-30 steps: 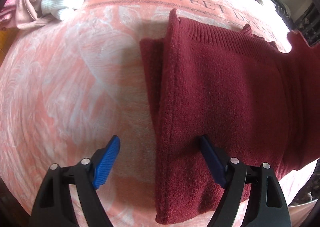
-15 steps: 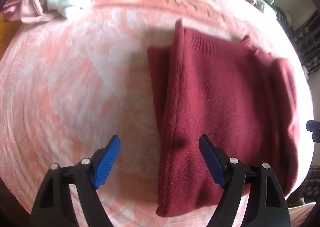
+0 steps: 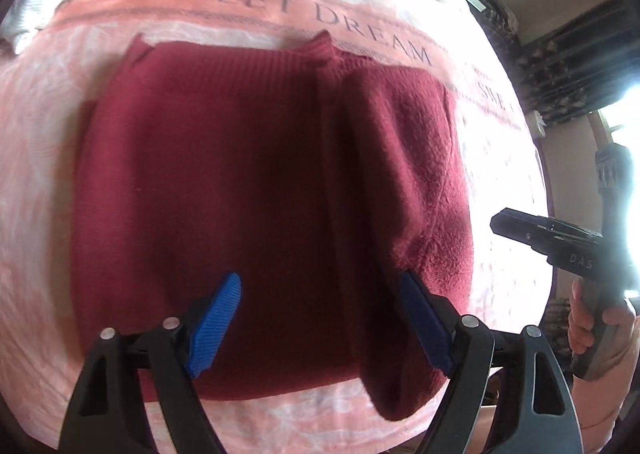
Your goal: Fold small clothes
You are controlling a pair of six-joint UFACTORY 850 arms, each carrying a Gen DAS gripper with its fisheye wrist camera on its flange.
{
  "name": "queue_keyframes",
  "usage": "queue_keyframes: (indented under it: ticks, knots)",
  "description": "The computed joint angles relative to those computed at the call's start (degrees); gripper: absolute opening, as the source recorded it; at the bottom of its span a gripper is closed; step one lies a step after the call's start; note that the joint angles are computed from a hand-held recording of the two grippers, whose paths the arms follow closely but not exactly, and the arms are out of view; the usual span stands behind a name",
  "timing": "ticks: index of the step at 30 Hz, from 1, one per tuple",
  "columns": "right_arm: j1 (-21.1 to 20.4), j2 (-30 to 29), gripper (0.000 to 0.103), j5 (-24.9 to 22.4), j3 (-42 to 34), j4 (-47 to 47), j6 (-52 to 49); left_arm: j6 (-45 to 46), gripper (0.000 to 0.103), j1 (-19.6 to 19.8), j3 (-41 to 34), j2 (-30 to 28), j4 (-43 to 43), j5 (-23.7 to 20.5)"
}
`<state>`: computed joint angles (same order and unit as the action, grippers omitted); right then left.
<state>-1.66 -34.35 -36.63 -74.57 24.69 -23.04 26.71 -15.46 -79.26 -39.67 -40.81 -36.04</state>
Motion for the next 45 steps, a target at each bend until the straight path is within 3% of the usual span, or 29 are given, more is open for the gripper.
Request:
queue_keyframes:
  ticks: [13, 15, 17, 19, 27, 32, 39, 45]
  knots:
    - [-1.1, -1.6, 0.045, -0.9, 0.6, -1.3, -0.9, -2.2, 0.083, -4.1, -7.1, -6.5, -2.5, -3.1]
    - [-1.4, -1.5, 0.045, -1.2, 0.7, -0.7, -1.3, -2.2, 0.078, -4.5, -6.8, -6.3, -2.5, -2.3]
    - [-1.5, -1.5, 0.045, -1.0, 0.9, -0.7, -1.6, -0.9, 0.051, -4.7, -5.8, -5.4, -3.4, -1.0]
    - [-1.5, -1.7, 0.045, -1.2, 0.8, -0.7, -1.7, 0.7, 0.018, -4.8, -5.5, -4.8, -4.2, -0.5]
    - [-1.1, -0.8, 0.045, -0.4, 1.2, 4.6, -5.8, 12.3, 0.015, -3.8, 0.6, 1.8, -14.1, 4.4]
    - [-1.9, -1.7, 0.043, -5.9, 0.4, 17.3, -15.4, 17.5, 0.015, -0.9, 4.9, 7.0, -16.4, 6.8]
    - [3.1, -1.8, 0.040, -7.2, -0.1, 20.0, -21.0, 16.0, 0.015, 4.4, 6.3, 7.6, -12.8, 6.4]
    - [7.4, -2.6, 0.038, -5.1, -0.9, 16.9, -20.1, 16.2, 0.015, 6.5, 6.5, 7.1, -12.2, 7.4]
